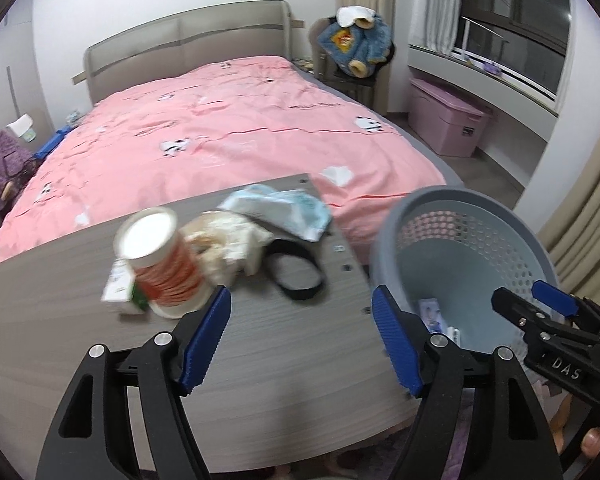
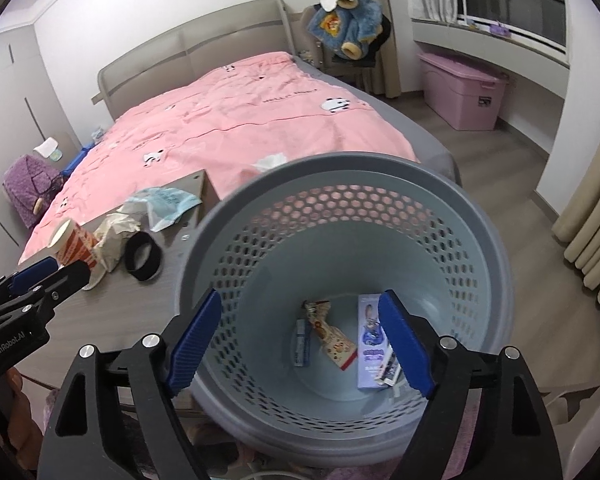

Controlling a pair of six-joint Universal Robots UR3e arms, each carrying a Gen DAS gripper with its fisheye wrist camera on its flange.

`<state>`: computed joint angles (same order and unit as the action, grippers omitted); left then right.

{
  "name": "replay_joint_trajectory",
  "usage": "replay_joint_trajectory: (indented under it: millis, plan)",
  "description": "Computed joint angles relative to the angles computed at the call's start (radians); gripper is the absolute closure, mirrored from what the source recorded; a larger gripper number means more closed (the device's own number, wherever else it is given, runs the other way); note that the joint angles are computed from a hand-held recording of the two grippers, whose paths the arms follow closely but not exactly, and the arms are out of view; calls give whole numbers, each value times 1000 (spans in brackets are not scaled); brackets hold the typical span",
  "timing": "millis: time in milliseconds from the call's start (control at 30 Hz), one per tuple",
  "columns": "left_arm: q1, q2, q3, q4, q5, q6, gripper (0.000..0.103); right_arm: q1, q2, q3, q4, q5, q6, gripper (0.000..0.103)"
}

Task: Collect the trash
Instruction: 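Move both open grippers back over the table toward the paper cup, then close the left gripper on the red-white paper cup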

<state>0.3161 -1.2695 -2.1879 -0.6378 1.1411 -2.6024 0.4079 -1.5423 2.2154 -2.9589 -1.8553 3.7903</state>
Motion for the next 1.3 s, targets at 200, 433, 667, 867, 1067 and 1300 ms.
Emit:
replay_joint_trajectory:
  millis: [200,433,667,867,1067,1300]
  plan:
    - [170,75,-28,-52,-60,68,33,59,99,-136,34,-5,-17,22]
    - [307,62,-15,-47,-90,77,32,102,227,-311,78,14,-48,21]
    - [326,-35,34,-15,-82,61,32,104,334,-453,119,60,-79,21]
    - [271,-149,84,54,-55,2,32,102,409,-539,147,93,-93,21]
    - [200,-262,144,115,-16,-35,32,95,455,-590,169,113,-95,21]
    - [163,-330,181,155,-2,-53,32,75,481,-621,186,134,-95,21]
